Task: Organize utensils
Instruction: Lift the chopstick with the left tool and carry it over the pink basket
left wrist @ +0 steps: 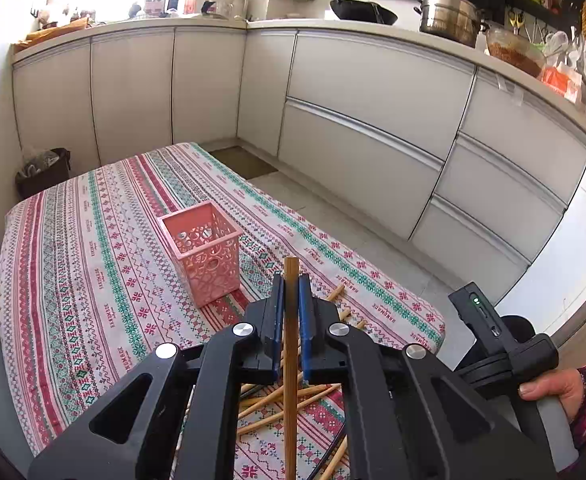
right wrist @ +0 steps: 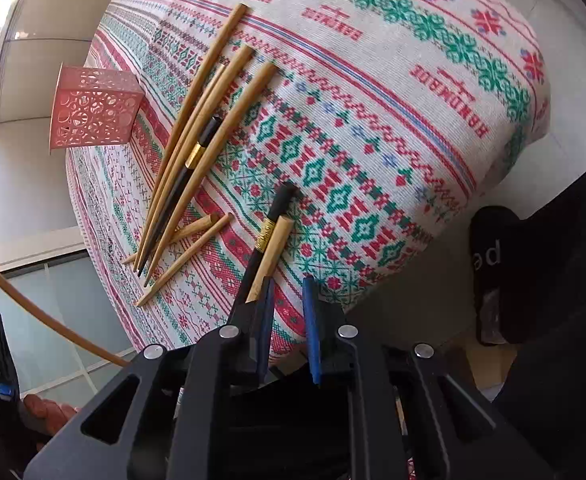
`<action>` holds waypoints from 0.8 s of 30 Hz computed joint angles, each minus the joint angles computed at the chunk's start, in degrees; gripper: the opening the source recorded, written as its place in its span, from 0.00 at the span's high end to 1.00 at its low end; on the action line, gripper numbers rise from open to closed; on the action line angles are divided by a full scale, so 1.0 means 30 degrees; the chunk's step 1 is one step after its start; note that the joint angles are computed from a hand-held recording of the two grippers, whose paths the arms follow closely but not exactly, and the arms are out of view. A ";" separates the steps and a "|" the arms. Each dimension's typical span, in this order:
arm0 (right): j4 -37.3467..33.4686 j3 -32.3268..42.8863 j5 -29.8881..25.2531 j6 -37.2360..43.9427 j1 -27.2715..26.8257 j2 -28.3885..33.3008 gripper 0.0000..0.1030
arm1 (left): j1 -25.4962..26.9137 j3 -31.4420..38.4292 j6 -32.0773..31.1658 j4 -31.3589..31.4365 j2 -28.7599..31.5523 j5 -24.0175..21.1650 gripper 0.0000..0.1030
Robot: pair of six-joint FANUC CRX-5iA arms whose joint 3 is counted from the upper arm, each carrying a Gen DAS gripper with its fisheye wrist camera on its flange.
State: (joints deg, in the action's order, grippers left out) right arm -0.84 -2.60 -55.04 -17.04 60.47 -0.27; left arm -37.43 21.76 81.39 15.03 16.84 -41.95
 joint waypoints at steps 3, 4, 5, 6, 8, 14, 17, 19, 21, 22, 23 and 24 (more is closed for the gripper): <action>-0.0494 0.1737 -0.1710 0.0957 -0.0495 0.1055 0.85 | 0.0159 -0.0566 -0.0249 0.0498 -0.0582 0.0642 0.94; -0.0673 0.2291 -0.2257 0.1219 -0.0657 0.1433 0.85 | 0.0236 -0.0753 -0.0433 0.0837 -0.0738 0.0842 0.94; -0.0835 0.2915 -0.2851 0.1505 -0.0829 0.1865 0.85 | 0.0282 -0.0931 -0.0594 0.1112 -0.0884 0.1040 0.94; -0.1092 0.3569 -0.3432 0.1897 -0.1082 0.2348 0.85 | 0.0325 -0.1117 -0.0680 0.1293 -0.1005 0.1272 0.94; -0.1390 0.4376 -0.4133 0.2167 -0.1352 0.2899 0.86 | 0.0409 -0.1420 -0.0816 0.1606 -0.1193 0.1651 0.94; -0.1975 0.7388 -0.6525 0.3688 -0.2224 0.4938 0.85 | 0.0474 -0.1917 -0.0982 0.1999 -0.1632 0.2252 0.94; -0.0961 0.8611 -0.7299 0.4871 -0.2051 0.5897 0.88 | 0.0571 -0.2320 -0.1017 0.2173 -0.1910 0.2721 0.94; -0.0286 0.8685 -0.6970 0.5159 -0.1963 0.6122 0.89 | 0.0660 -0.2474 -0.0719 0.2075 -0.2066 0.2890 0.94; 0.0726 0.8039 -0.6265 0.4813 -0.1712 0.5966 0.90 | 0.0738 -0.2639 -0.0418 0.1999 -0.2201 0.3037 0.94; 0.1159 0.7638 -0.5972 0.4529 -0.1647 0.5813 0.92 | 0.0773 -0.2733 -0.0286 0.1978 -0.2274 0.3105 0.94; 0.1242 0.7271 -0.5588 0.4359 -0.1711 0.5580 0.93 | 0.0797 -0.2831 -0.0188 0.1986 -0.2339 0.3185 0.94; 0.1154 0.6581 -0.4866 0.4136 -0.1684 0.5307 0.93 | 0.0812 -0.2904 -0.0054 0.1941 -0.2413 0.3260 0.94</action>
